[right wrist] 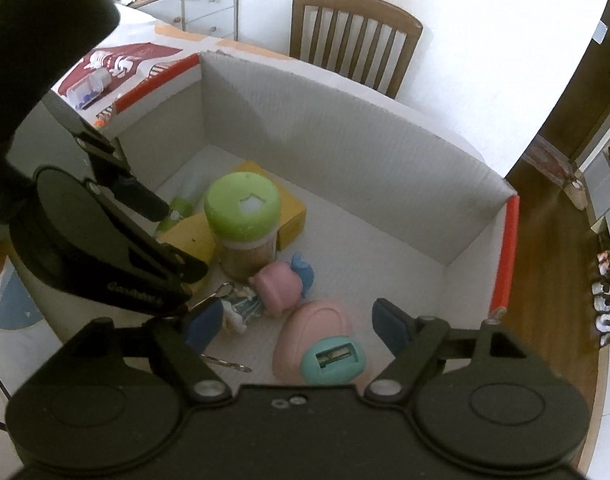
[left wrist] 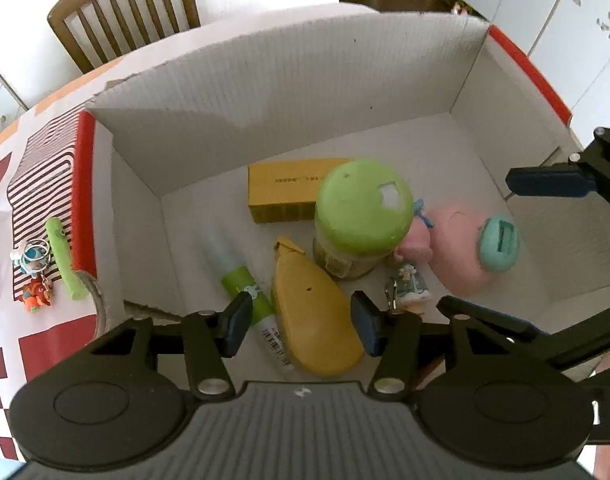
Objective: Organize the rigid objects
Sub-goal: 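Open both tools to release the pear-shaped piece and doll in the shoebox, then withdraw both tools up out of the shoebox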
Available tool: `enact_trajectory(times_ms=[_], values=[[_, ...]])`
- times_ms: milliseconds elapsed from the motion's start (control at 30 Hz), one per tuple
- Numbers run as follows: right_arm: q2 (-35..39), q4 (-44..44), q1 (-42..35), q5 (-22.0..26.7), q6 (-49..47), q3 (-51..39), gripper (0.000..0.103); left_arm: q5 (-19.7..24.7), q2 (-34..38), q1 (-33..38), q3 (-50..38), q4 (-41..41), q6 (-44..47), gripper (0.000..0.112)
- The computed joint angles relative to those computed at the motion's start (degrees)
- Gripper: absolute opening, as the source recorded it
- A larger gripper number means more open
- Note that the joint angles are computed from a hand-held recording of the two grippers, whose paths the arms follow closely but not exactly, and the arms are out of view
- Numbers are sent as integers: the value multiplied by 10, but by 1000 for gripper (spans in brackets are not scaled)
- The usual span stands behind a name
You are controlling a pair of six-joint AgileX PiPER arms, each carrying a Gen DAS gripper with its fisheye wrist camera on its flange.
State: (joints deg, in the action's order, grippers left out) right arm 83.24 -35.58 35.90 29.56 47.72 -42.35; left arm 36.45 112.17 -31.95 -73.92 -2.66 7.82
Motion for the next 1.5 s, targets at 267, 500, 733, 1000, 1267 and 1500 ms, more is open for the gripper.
enact_trajectory(times_ms=[267,500,733,1000,1267,1500], values=[[-53,-19,26,27,51,17,83,-43,-65,4,67,-62,46,58],[-97,-31,68,70,89,19,85,-60,-148,13,130,-93,87,58],[-134,-91,131,122,211,19,85,-67,-217,42,168,-149,149,58],[-121,-139,218,196,328,-7,87,-47,-304,126,219,-297,329,58],[-63,-171,293,241,419,-71,89,19,-353,255,247,-433,515,58],[17,-198,330,251,482,-147,90,102,-348,387,243,-507,657,66]])
